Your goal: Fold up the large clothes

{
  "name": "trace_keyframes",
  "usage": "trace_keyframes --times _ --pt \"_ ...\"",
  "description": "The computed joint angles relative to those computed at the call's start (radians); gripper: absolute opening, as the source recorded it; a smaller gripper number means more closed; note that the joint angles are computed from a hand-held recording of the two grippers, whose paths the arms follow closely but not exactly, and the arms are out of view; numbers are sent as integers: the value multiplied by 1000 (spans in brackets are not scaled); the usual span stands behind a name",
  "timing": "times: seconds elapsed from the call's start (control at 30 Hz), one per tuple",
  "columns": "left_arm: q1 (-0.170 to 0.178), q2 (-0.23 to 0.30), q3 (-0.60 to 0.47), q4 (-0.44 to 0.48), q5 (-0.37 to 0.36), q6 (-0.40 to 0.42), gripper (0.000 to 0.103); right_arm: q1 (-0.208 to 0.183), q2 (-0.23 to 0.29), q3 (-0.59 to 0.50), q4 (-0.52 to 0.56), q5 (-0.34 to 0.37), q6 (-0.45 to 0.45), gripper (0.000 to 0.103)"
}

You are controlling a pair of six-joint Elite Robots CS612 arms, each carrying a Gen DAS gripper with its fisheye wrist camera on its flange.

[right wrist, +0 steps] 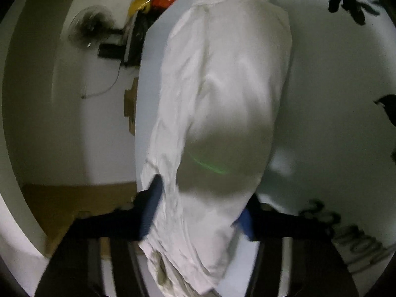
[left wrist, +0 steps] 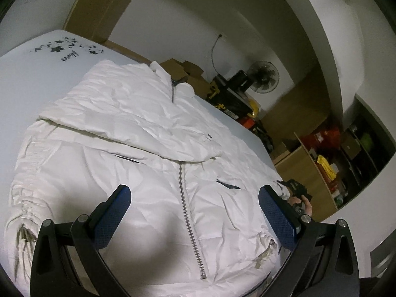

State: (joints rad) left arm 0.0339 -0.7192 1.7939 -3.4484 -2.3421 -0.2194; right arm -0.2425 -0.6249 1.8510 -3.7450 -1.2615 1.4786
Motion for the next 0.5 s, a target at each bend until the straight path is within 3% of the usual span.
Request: trace_keyframes --times 0.1,0.2,0.33,0.43,0.5 --pt "11 8 -8 -5 -2 -22 103 -13 19 -23 10 26 47 21" --pt "23 17 -16 -11 -9 -45 103 -11 -16 -21 111 -7 -31 13" --pt "42 31 -27 -35 -23 -68 103 51 -109 -24 191 -202 -185 8" --pt "63 47 -42 -54 -47 -103 103 140 -184 -83 301 -392 -364 8" --pt "73 54 -45 -71 -55 -123 103 207 -206 -156 376 -482 -499 8"
